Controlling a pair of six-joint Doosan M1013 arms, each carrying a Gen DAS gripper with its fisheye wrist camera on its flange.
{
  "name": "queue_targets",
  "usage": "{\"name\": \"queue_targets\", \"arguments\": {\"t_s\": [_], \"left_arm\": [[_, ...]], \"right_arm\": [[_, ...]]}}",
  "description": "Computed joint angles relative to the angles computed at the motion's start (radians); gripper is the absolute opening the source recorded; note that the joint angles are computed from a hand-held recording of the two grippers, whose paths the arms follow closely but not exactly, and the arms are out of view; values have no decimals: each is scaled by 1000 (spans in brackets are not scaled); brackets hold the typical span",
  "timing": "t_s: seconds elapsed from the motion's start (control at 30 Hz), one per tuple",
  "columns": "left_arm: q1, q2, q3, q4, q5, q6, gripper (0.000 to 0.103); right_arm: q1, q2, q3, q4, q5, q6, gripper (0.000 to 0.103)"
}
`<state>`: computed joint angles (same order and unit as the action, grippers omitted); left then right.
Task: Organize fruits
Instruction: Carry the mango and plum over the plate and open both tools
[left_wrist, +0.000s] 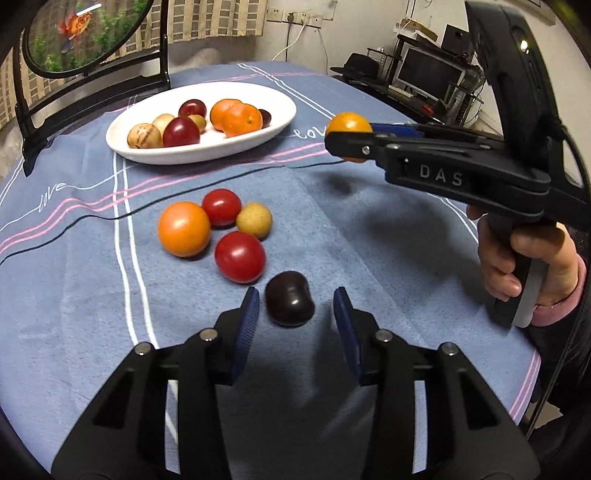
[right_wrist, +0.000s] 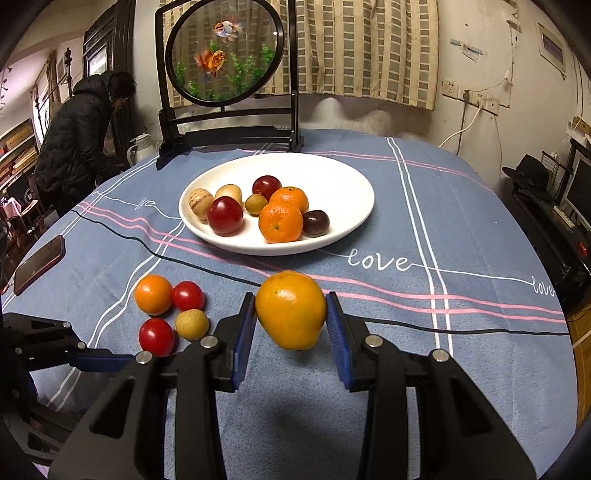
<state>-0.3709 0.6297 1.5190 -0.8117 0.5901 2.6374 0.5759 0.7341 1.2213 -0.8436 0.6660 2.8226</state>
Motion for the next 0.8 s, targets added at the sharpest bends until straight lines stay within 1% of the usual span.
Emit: {"name": "queue_targets", "arguments": {"t_s": [0.17, 0.27, 0.5, 0.57, 0.67, 0.8], "left_arm": [[-8, 1, 0, 20, -21, -21, 40], [-6, 21, -31, 82, 13, -108, 31], [-1, 22, -32, 55, 23, -101, 29], [2, 21, -30, 38, 27, -90, 29], [11, 13, -21, -35, 40, -23, 29], [24, -3, -2, -135, 22, 45, 29]], "right_arm": [[0, 0, 0, 1, -3, -3, 38], [1, 1, -2, 6, -3, -14, 38], [2, 2, -4, 6, 0, -18, 38], [1, 2, -3, 8, 2, -19, 38], [1, 1, -3, 12, 0, -21, 38], [1, -2, 5, 1, -25, -13, 38]]}}
